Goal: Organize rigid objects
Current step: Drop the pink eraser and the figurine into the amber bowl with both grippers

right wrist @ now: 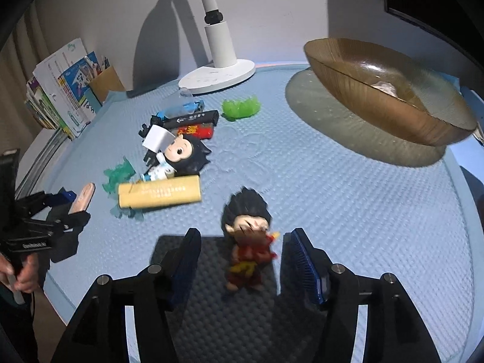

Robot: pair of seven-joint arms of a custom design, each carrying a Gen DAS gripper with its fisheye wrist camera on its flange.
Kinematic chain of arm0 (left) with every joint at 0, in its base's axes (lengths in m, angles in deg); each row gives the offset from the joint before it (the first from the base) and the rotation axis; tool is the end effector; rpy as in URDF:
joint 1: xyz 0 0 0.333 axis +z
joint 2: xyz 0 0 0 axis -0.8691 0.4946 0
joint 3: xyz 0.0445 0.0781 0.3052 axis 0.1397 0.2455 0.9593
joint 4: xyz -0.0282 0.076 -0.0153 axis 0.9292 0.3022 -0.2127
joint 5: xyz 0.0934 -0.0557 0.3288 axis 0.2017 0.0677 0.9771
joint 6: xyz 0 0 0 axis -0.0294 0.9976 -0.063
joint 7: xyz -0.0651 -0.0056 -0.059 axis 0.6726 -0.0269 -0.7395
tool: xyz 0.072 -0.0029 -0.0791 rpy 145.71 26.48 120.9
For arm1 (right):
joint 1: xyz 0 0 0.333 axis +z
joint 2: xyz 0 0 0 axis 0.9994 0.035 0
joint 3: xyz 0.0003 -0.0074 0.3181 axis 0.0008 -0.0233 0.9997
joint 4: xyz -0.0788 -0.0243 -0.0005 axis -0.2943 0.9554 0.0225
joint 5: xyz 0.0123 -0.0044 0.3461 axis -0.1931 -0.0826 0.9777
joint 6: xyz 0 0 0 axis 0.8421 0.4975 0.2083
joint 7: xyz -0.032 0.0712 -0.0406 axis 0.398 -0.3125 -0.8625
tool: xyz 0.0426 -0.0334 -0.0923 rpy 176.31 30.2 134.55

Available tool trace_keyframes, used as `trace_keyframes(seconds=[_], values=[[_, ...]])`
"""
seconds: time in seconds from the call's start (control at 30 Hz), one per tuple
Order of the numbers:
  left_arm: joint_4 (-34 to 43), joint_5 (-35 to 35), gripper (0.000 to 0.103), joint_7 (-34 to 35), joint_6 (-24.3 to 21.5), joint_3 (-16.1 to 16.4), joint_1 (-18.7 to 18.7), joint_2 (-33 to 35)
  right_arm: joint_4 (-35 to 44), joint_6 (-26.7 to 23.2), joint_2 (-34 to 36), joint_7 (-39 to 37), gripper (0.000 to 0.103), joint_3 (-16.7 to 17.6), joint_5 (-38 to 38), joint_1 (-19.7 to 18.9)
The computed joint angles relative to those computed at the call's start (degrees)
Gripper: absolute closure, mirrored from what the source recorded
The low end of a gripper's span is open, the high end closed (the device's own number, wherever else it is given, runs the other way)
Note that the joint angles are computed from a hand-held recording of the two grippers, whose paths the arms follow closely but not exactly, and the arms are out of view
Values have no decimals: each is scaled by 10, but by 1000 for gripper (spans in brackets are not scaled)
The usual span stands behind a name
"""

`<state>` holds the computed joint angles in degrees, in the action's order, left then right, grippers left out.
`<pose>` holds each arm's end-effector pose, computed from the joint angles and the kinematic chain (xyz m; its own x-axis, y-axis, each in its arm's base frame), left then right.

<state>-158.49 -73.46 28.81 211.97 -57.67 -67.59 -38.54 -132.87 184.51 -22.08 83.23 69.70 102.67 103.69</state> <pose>0.3936 -0.1177 0.4859 -0.1589 -0.9872 0.0130 -0.8344 0.1273 -0.5362 0.4174 0.0561 0.4970 0.2852 -0.9448 -0.1615 -0.7955 -0.1393 -0.5897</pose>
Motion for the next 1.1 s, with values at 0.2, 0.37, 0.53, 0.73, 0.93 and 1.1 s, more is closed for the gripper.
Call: trace_keyframes(seconds=[0.2,0.37,0.53,0.73,0.93,1.1], values=[[-1,18,65,-30,36,-19,19,10,8,29,26,60,65,40,-59,-25],[8,47,70,-80,59,-35,28,14,-14,53,-2,42,72,12,-50,8],[41,43,70,-88,80,-32,9,0,-24,62,-57,41,72,-2,-57,-2],[187,23,70,-52,87,-30,-41,77,22,83,-80,99,72,3,-123,-89],[411,71,70,-67,39,-66,-67,233,147,37,-3,204,72,4,-170,-160],[591,103,70,-82,-58,-58,-123,382,241,-51,93,283,72,12,-230,-195]])
